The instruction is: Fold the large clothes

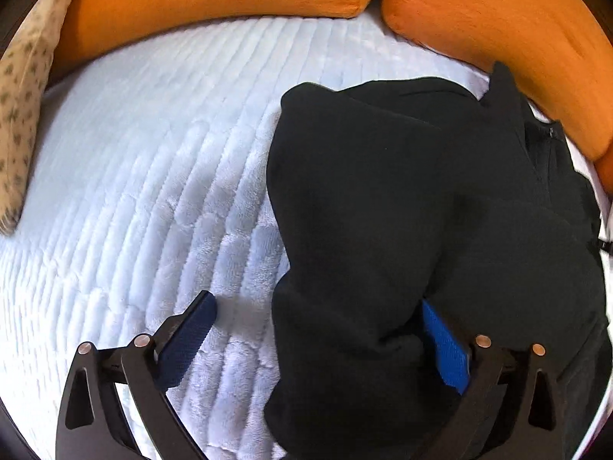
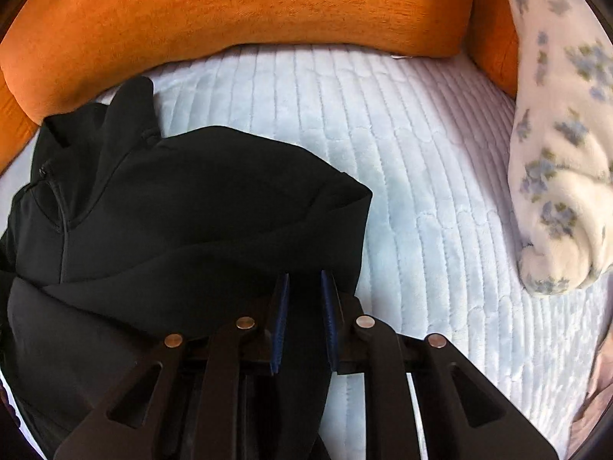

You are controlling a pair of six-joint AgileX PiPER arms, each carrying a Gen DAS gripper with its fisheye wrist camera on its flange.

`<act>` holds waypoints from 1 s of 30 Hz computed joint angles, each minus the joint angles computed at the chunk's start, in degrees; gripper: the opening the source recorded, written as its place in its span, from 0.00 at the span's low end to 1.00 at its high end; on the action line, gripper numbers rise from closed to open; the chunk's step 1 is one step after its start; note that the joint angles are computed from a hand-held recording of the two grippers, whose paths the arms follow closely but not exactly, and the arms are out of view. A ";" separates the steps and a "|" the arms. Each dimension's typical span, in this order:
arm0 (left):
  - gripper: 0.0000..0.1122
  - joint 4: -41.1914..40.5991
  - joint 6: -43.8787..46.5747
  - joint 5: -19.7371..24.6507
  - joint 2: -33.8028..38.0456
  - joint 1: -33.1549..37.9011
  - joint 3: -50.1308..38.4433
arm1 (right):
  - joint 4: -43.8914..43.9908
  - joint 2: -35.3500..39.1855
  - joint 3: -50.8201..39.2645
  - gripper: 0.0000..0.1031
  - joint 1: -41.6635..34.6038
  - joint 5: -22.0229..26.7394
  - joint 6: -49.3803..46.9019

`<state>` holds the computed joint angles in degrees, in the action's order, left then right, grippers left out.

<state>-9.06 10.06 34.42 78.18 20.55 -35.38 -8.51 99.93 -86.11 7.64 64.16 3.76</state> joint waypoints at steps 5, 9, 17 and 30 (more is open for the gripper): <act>0.88 -2.98 7.75 7.24 -12.55 3.82 -1.49 | 0.44 -6.33 0.41 0.26 -1.40 -0.36 -3.59; 0.88 2.06 2.80 13.33 -20.45 -1.01 -3.71 | 2.95 -15.58 5.90 0.36 -0.60 0.59 -8.93; 0.88 12.16 -17.99 10.94 -22.38 -17.76 5.02 | -0.27 -26.49 22.55 0.35 11.66 1.55 -2.36; 0.88 38.04 -54.16 16.60 -21.82 -42.56 -0.47 | -4.64 -23.33 14.86 0.35 17.28 1.14 6.22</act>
<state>28.98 -44.11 51.01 56.36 -22.01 -35.85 -13.15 76.60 -71.25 24.92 65.29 9.98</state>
